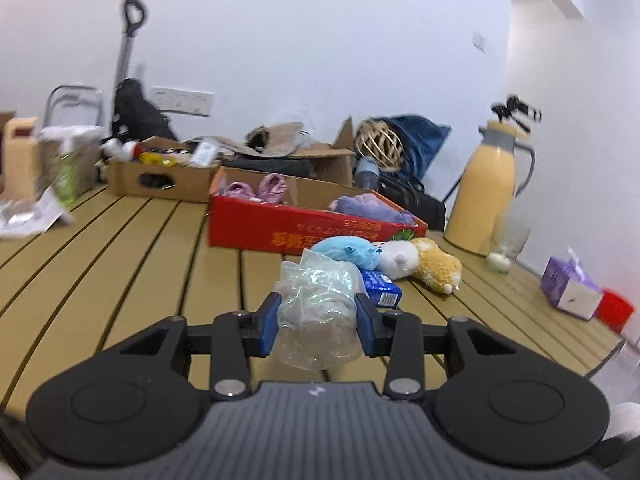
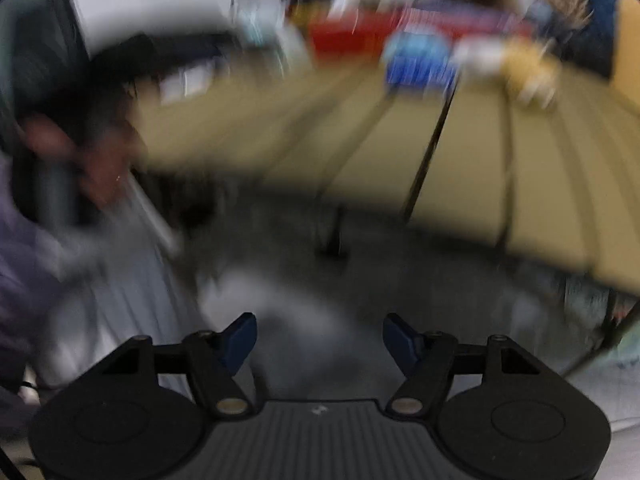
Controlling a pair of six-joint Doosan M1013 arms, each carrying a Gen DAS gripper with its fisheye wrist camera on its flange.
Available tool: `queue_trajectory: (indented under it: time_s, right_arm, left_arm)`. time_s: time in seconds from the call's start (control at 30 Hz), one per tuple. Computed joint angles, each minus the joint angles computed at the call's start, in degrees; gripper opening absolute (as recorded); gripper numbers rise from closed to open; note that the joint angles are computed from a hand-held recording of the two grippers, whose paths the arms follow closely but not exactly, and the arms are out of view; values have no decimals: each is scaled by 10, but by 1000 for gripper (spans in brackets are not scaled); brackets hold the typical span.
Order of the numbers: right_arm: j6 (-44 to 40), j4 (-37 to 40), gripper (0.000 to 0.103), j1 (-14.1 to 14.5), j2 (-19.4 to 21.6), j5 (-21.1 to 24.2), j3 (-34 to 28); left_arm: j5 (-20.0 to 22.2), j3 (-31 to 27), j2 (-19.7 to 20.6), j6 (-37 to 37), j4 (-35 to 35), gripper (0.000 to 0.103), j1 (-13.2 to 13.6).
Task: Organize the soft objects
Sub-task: 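Lower the right gripper to the floor and grasp the white cylinder while the left holds the bag, then carry the bag and white cylinder into the box and open both grippers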
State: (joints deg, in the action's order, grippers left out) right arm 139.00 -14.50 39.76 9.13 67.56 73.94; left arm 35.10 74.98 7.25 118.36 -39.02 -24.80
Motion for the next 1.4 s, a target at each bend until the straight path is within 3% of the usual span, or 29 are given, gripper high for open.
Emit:
queue_trajectory:
  time_s: [0.17, 0.27, 0.47, 0.57, 0.67, 0.8, 0.97, 1.03, 1.2, 1.4]
  right_arm:
    - [-131, 156, 65, -54, 78, 104, -27]
    - [-143, 237, 64, -81, 116, 124, -16]
    - [-156, 272, 59, -90, 185, 146, 16]
    - [-160, 270, 54, -88, 216, 178, 19]
    - [-152, 308, 54, -92, 219, 165, 35]
    - [-139, 278, 54, -87, 223, 179, 25]
    - [-128, 235, 30, -74, 225, 202, 21]
    - [-130, 227, 25, -73, 224, 213, 17]
    - [-165, 162, 24, -56, 216, 240, -29]
    - [-181, 74, 25, -30, 176, 243, -153]
  left_arm:
    - [-14, 38, -24, 26, -58, 40, 30]
    - [-10, 46, -21, 68, -128, 40, 49]
    - [23, 41, -6, 111, -191, 40, 61]
    - [34, 41, -2, 119, -214, 41, 65]
    - [39, 43, -1, 127, -230, 41, 67]
    - [47, 39, 3, 108, -226, 41, 68]
    - [47, 40, 3, 118, -227, 41, 65]
    - [45, 40, 2, 117, -223, 41, 63]
    - [48, 40, 2, 133, -234, 41, 63]
    - [21, 47, -10, 148, -238, 40, 60]
